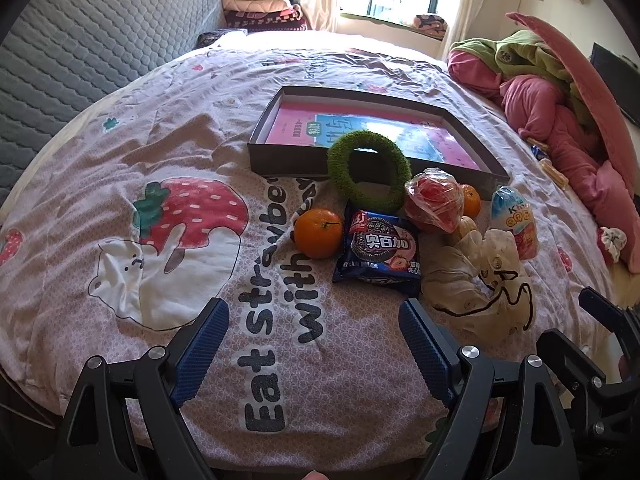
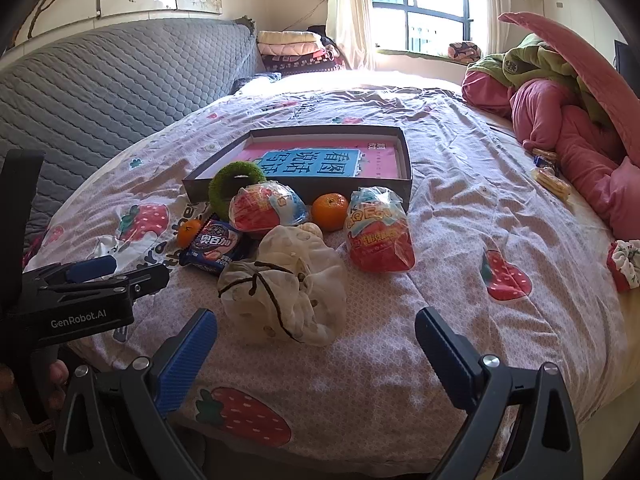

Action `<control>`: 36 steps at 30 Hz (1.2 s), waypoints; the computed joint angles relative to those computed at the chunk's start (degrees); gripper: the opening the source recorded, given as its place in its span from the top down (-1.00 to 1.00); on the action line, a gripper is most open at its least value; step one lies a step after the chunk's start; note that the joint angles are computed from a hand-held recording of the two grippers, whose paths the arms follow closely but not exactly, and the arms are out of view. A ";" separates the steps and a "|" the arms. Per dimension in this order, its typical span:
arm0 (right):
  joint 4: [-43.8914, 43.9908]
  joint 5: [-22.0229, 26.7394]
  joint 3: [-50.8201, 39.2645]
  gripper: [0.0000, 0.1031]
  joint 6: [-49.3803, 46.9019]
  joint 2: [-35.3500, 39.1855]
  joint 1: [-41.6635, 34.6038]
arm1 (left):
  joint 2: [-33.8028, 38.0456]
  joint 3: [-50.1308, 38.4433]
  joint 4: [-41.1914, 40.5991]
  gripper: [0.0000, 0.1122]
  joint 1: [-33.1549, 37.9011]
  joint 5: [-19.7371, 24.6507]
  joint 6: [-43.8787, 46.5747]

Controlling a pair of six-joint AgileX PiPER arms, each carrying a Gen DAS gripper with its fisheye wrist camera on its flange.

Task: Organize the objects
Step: 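Move left tool toward green fuzzy ring while right tool approaches white mesh bag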

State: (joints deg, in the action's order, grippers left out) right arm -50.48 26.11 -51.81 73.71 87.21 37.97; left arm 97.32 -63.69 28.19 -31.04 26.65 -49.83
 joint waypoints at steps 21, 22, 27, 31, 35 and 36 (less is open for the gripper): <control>3.59 -1.25 -1.47 -0.94 -3.45 2.38 -1.35 | 3.24 -3.35 -2.22 -0.56 0.13 -1.07 3.04; 3.66 -1.20 -1.62 -0.94 -3.51 2.58 -1.34 | 3.42 -3.53 -1.99 -0.56 -0.10 -1.20 2.92; 4.51 -1.52 -1.97 -0.94 -4.20 3.38 -1.62 | 4.95 -5.66 -0.43 -0.56 -0.60 -0.43 1.87; 4.99 -1.86 -2.32 -0.94 -4.73 4.10 -2.02 | 6.21 -7.48 -1.05 -0.56 -0.56 0.14 2.55; 6.30 -2.35 -2.88 -0.94 -6.13 5.01 -2.47 | 7.37 -9.27 -1.78 -0.56 -0.06 0.73 3.46; 6.65 -2.54 -3.00 -0.94 -6.53 5.21 -2.62 | 7.47 -9.53 -2.95 -0.56 0.34 0.54 4.41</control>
State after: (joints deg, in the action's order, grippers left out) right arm -43.83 23.57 -54.81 67.17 92.42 35.34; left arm 104.79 -73.22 25.24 -30.70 27.20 -45.42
